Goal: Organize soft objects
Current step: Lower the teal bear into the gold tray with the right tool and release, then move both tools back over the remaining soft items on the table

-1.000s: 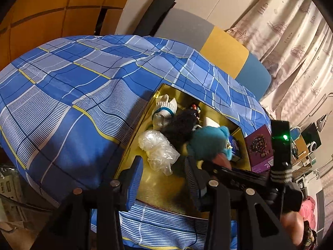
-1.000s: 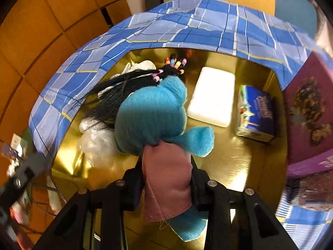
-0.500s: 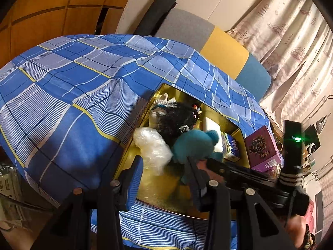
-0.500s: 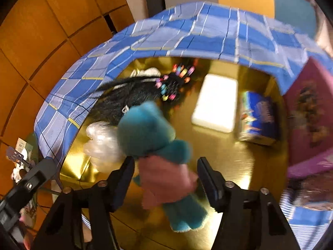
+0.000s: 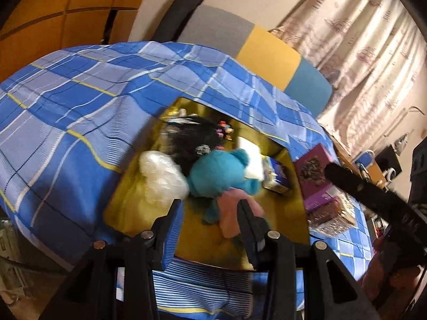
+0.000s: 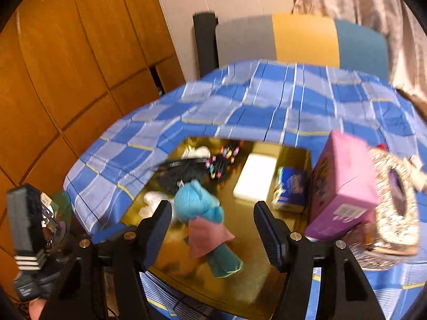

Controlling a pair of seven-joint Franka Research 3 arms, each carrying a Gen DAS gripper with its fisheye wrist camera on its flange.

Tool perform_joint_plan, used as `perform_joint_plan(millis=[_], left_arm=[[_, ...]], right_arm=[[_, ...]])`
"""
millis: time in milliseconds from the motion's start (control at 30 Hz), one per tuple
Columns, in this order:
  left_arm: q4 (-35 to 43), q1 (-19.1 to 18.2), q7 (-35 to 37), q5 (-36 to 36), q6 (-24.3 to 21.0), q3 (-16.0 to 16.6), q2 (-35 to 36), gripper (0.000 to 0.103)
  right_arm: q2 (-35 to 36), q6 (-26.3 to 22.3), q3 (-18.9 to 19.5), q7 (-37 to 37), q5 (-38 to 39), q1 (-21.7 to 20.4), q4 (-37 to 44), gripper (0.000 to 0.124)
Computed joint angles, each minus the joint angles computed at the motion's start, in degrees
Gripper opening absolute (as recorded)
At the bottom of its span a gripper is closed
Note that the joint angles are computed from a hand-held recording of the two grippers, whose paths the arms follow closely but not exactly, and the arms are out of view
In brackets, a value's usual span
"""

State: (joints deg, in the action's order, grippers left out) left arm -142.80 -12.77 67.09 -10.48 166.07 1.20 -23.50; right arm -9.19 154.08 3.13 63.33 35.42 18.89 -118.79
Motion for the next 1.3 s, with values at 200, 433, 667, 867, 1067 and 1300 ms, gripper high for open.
perform_joint_plan(millis=[200, 433, 667, 867, 1067, 1300], left_arm=[[1.79, -7.73, 8.44, -6.8, 0.84, 3.8, 1.27, 0.042], [5.12, -9.47, 14.51, -11.11, -0.5, 2.06, 3.61, 0.042], [8.95, -8.93, 16.89, -13.32, -2.27, -1.23, 6.52, 0.042], [11.58, -8.64, 19.61, -15.19, -3.47, -3.3, 8.27, 0.042], [13.7, -7.53, 20.24, -14.85, -5.4, -5.5, 9.93, 0.042], [15.5, -6.58, 20.45, -14.55, -7.16, -7.2, 11.14, 0.042]], right_arm=[[-4.47, 6.36, -1.4, -1.43, 1.2, -0.73, -3.9, 0.065], [-7.06, 9.99, -4.07, 2.12, -1.12, -4.94, -6.57, 0.066], [-7.47, 9.88, -6.13, 9.22, -6.66, -11.93, -8.28, 0.067], [-4.98, 9.32, -7.07, 15.35, -11.79, -17.71, -8.3, 0.067], [-0.04, 6.35, -7.79, 19.08, -16.08, -20.74, -7.28, 0.067], [9.71, -0.42, -9.41, 15.87, -10.39, -21.56, -0.64, 0.067]])
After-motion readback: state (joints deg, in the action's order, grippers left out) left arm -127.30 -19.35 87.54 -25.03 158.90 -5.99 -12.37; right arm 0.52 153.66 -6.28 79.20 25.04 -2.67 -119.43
